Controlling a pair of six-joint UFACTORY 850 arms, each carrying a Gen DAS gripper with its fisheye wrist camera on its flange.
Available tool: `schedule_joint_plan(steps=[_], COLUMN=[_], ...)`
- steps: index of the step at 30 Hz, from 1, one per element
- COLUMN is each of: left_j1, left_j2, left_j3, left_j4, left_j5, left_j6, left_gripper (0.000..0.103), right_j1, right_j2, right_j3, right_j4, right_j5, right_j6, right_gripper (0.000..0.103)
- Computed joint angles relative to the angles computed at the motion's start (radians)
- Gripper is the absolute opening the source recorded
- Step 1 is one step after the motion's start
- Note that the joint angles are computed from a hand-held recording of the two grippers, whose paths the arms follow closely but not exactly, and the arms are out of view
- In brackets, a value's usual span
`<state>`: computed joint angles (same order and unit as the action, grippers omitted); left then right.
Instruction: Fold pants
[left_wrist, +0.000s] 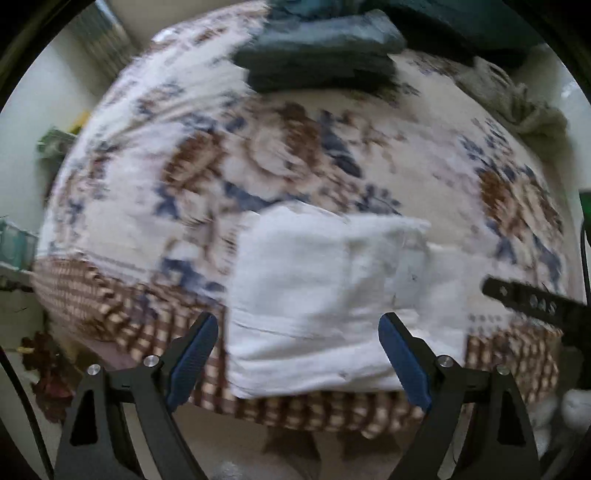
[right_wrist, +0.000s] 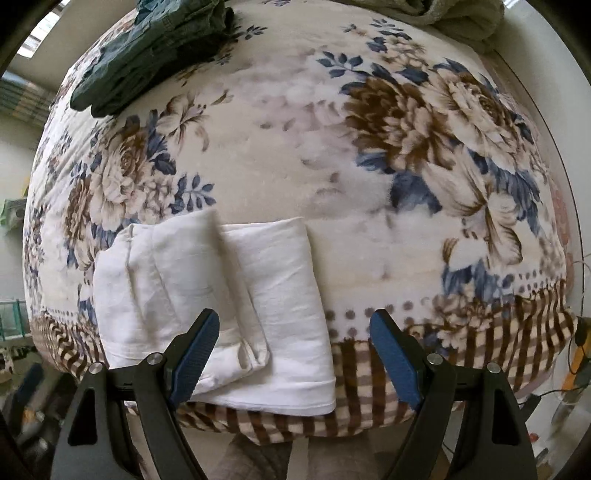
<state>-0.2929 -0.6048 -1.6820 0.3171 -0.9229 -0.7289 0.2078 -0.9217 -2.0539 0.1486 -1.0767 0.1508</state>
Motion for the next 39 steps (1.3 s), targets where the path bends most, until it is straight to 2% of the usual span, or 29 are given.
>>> schedule_joint_plan(steps=[5,14,18,20,21,23,24,25,27,33,37,39], left_j1=[0.026,0.096,0.111,0.114,0.115,0.117,0.117,0.119,0.124,0.144,0.145,0.147], left_j2=[-0.034,-0.081,-0.08,-0.08,-0.081,-0.081,-0.081,-0.081,-0.079,-0.034,-0.037,-0.049], left_j3=[0.017,0.072,0.097,0.104,0.106,0.109,0.111,0.111,0.113,0.128,0.107,0.089], left_j4=[0.079,0.075,0.079,0.082,0.087,0.089,0.098,0.096,0.089,0.056,0.071,0.058], left_j5=[-0.042,-0.065,-0.064,-0.065,-0.068,-0.069,-0.072,-0.073,-0.072,-0.038,-0.038,-0.031], left_j6=[-0.073,-0.081,-0.093,-0.094,-0.096,-0.096,-0.101,-0.099,-0.096,-0.097,-0.093,-0.085], left_gripper=[0.089,0.089,0.089,0.089,0.089,0.089,0.089,0.089,0.089,0.089,0.089,0.089], right_j1=[0.012,0.046,0.063,0.076,0.08,0.09,0.101,0.111,0.136,0.106,0.053,0.025], right_j2=[-0.055,-0.222,-0.277,-0.279,-0.271,-0.24,-0.221,-0.209,-0.147,-0.007,0.037,0.051], right_j3=[-0.06,-0.208,-0.241,-0.238,-0.224,-0.171,-0.146,-0.137,-0.057,0.087,0.13,0.153], right_j4=[0.048,0.134,0.185,0.162,0.163,0.173,0.159,0.13,0.062,0.026,-0.03,-0.12], right_j5=[-0.032,-0.12,-0.138,-0.119,-0.102,-0.047,-0.024,-0.009,0.063,0.144,0.13,0.124], right_j6=[-0.053,-0.08,-0.094,-0.082,-0.087,-0.108,-0.116,-0.114,-0.121,-0.074,0.007,0.093], right_gripper=[0.086,0.086,0.086,0.085,0.08,0.057,0.037,0.026,0.017,0.014,0.014,0.014])
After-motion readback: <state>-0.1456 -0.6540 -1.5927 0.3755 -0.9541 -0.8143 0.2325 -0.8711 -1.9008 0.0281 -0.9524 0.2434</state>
